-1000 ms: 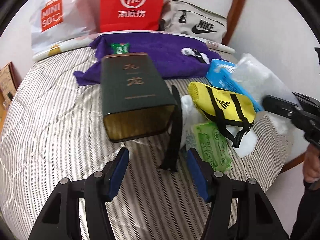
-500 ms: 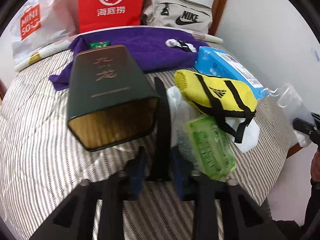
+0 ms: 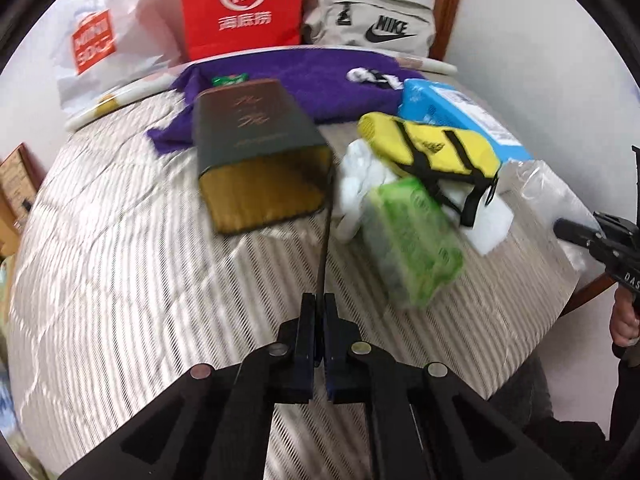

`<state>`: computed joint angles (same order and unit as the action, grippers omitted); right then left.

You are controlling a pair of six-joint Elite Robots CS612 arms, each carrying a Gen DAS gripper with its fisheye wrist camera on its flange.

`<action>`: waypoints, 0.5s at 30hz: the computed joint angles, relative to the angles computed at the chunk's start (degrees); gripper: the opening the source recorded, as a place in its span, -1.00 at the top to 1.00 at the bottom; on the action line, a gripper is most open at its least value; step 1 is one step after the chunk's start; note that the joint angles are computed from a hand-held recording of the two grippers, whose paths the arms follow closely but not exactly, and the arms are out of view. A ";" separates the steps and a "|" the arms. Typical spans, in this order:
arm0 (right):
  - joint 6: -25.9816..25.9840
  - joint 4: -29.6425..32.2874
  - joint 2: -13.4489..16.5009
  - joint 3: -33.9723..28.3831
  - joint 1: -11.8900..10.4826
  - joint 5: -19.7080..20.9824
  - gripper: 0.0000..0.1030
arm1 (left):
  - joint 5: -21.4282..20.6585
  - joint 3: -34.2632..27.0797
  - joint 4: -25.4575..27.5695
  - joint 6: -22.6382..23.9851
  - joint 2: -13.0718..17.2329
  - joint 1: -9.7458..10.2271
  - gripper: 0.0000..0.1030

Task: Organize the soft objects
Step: 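Lift the clear mesh bag with the right tool and hold it up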

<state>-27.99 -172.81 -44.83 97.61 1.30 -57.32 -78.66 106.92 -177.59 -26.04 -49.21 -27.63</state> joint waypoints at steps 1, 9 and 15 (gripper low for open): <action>0.01 -0.13 -0.01 0.14 -0.02 0.00 0.77 | 0.47 0.42 0.21 -0.41 -0.27 -0.07 0.92; 0.78 0.56 0.34 0.23 -0.38 -0.03 0.77 | 1.17 -0.34 3.19 0.69 0.43 0.01 0.89; 1.73 0.36 0.69 0.39 -0.50 -1.84 0.77 | 1.15 -3.16 3.66 1.41 2.00 0.44 0.70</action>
